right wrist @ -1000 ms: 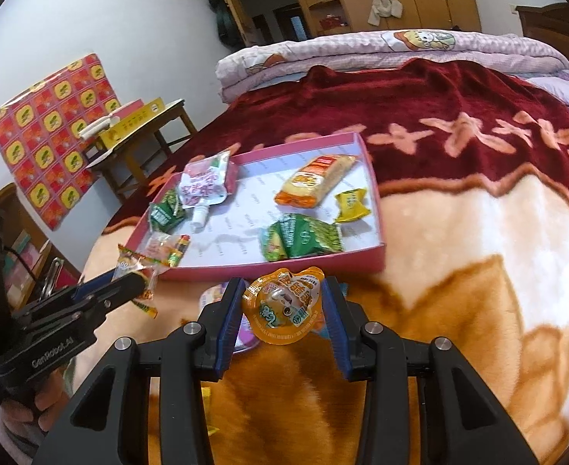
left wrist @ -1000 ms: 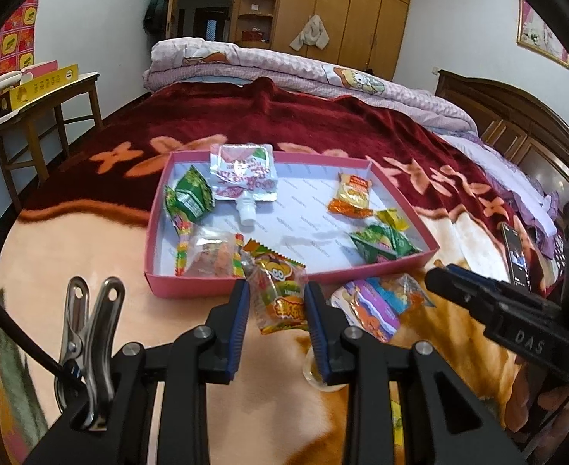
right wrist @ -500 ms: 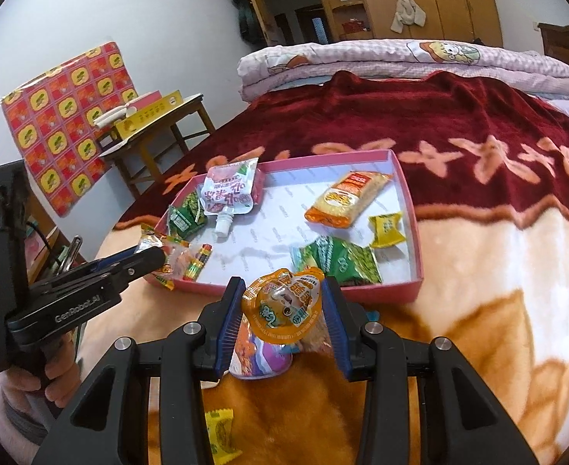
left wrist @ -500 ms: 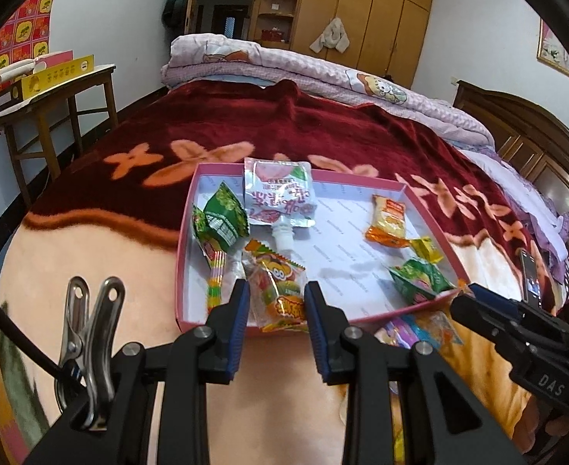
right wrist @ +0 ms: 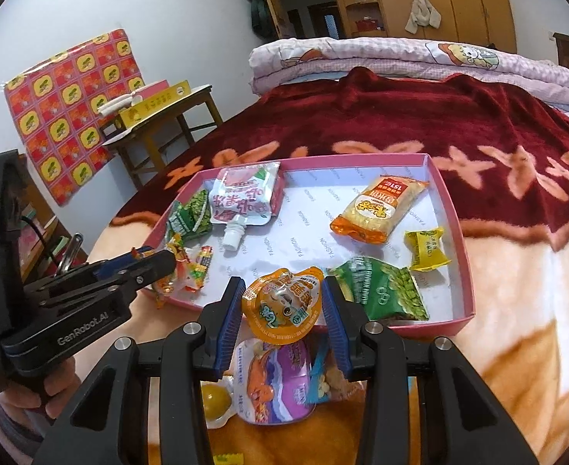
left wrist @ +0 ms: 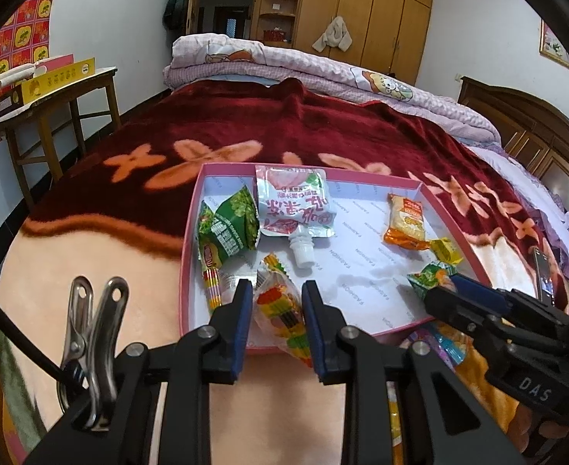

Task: Organize snacks
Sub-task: 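Carry both items into the tray and open both grippers to release them, then withdraw both open grippers from the tray toward the remaining snacks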

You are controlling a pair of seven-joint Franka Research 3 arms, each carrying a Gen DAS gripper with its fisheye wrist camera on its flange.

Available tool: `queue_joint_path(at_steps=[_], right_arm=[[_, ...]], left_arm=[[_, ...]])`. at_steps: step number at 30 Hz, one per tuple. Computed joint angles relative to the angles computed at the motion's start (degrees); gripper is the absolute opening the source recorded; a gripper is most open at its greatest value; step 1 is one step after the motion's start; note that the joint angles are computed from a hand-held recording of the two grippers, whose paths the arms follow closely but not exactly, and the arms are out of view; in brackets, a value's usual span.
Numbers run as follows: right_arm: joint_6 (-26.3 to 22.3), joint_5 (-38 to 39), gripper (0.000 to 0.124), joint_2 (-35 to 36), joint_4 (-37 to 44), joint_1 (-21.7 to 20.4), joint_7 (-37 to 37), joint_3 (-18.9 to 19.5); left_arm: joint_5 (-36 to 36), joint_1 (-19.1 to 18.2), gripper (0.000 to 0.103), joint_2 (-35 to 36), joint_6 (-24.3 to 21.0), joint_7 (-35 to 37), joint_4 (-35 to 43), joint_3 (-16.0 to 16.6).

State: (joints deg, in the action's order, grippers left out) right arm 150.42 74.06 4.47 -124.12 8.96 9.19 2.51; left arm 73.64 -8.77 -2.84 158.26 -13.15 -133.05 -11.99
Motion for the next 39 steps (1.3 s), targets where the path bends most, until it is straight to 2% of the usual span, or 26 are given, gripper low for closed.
queue_joint_path(at_steps=[3,7,16,22,25,27,32,39], right_arm=[[0.0,1.0,0.042,0.6,0.3,-0.1,-1.0,0.1],[2.3,2.1,0.042,1.0,0.5,0.4,-2.9,0.6],[2.2,3.2,0.042,2.0,1.3,0.2,-3.9,0.9],[1.3,3.3,0.043,2.3,1.3,0.1,-4.4,1.1],[0.5,3.9,0.046,2.2,1.2,-0.1,-4.8,1.0],[-1.1,4.2,0.054,2.0,1.2,-0.4,-4.6,0.8],[-2.0,4.9,0.061,1.0,0.5,-0.4,-5.0,0.5],[-4.9,6.7,0.062,-0.7,-0.8,-1.0,-5.9,-0.5]], left_arm=[[0.3,0.0,0.028,0.1,0.0,-0.1,0.1,0.0],[1.0,0.0,0.028,0.9,-0.3,-0.4,0.5,0.2],[1.9,-0.2,0.030,1.7,0.2,-1.6,1.0,0.6],[2.5,-0.2,0.032,2.0,0.8,-2.6,1.0,0.9],[2.1,-0.4,0.038,1.8,0.5,-2.3,0.9,0.8],[1.9,-0.4,0.039,1.7,0.4,-2.2,0.8,0.7],[1.1,-0.2,0.042,1.2,2.6,-1.8,0.1,0.8],[-0.1,-0.3,0.042,-0.4,3.0,-0.6,-0.7,0.0]])
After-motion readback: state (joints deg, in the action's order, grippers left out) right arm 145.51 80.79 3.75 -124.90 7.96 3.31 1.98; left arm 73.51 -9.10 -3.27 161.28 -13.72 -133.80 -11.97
